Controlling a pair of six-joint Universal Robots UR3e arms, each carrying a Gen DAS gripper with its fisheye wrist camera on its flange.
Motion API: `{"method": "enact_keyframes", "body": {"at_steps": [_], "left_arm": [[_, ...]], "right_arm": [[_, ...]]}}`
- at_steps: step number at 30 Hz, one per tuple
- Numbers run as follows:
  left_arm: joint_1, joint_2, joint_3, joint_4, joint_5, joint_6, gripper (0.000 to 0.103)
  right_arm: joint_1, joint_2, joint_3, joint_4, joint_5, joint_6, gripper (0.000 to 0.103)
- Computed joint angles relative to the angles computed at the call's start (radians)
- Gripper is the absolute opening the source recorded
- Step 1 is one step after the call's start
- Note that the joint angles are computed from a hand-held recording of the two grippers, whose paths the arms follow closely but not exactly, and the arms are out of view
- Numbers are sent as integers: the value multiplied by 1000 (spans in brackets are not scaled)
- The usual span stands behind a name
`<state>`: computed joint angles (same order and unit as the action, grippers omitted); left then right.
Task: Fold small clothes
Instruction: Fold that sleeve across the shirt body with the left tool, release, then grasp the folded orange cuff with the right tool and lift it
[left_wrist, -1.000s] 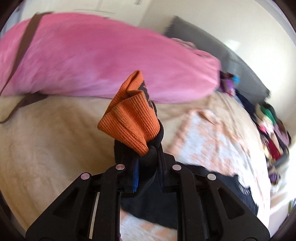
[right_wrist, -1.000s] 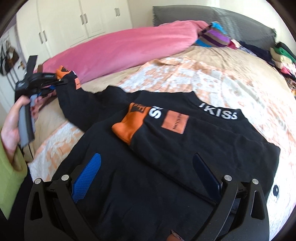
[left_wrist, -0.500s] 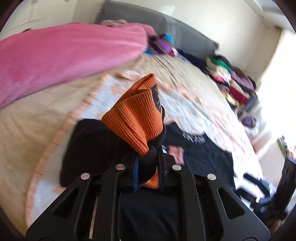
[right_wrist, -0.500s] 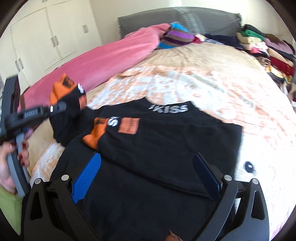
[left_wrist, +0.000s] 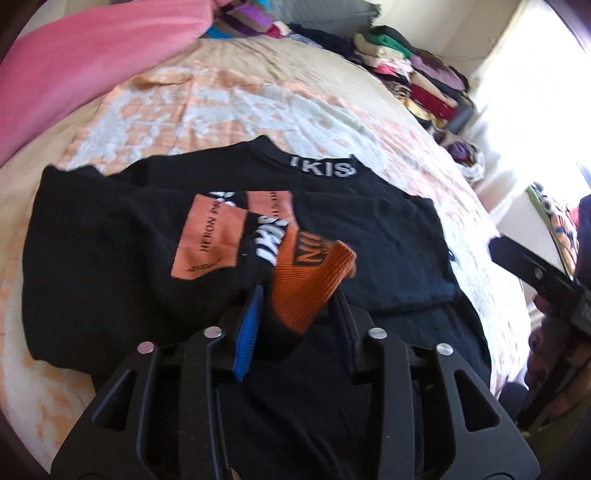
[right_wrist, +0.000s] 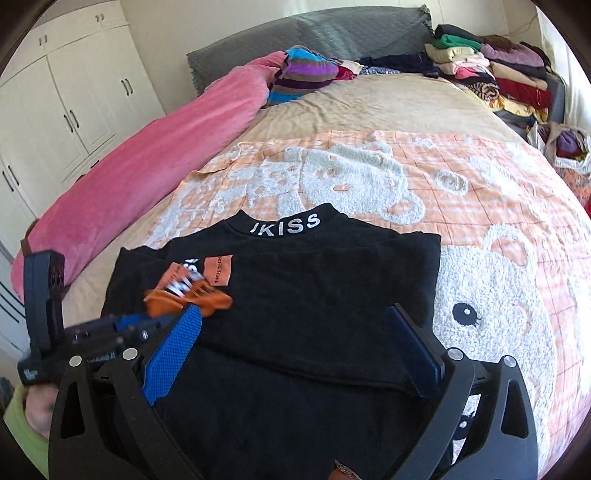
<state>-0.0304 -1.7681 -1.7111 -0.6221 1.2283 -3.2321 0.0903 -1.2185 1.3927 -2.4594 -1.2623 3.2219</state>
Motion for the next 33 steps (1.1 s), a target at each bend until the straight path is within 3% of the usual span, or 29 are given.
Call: {"method": "enact_keyframes", "body": {"at_steps": [6,13,17,20,25,27,31,32,33], "left_arm": [[105,126,-49,33,-39,4,29],[188,128,-47,30,168,-30,29],[241,97,-31,3,180,-48,31],[259,84,-26,2,181,-60,32],[260,69,-20,10,175,-62,32],[255,62,-14,9,177,-60,32],[250,58,-16,18,178,-58,32],[250,59,-16,18,178,-60,32],[251,60,-17,18,176,-59,32]], "right_arm": [[29,84,-125,87,47,1,98],[99,257,-331,236,78,-12,98],[143,374,-479,339,58,-37,97],[155,419,-509,340,62,-53,94],[139,434,-487,296,141,-100,71],[132,448,-511,314,185,-137,53],[134,487,-578,368,218,-186,32],[127,485,-568,363,244,-194,14],[119,483,-561,362,269,-193,7]]}}
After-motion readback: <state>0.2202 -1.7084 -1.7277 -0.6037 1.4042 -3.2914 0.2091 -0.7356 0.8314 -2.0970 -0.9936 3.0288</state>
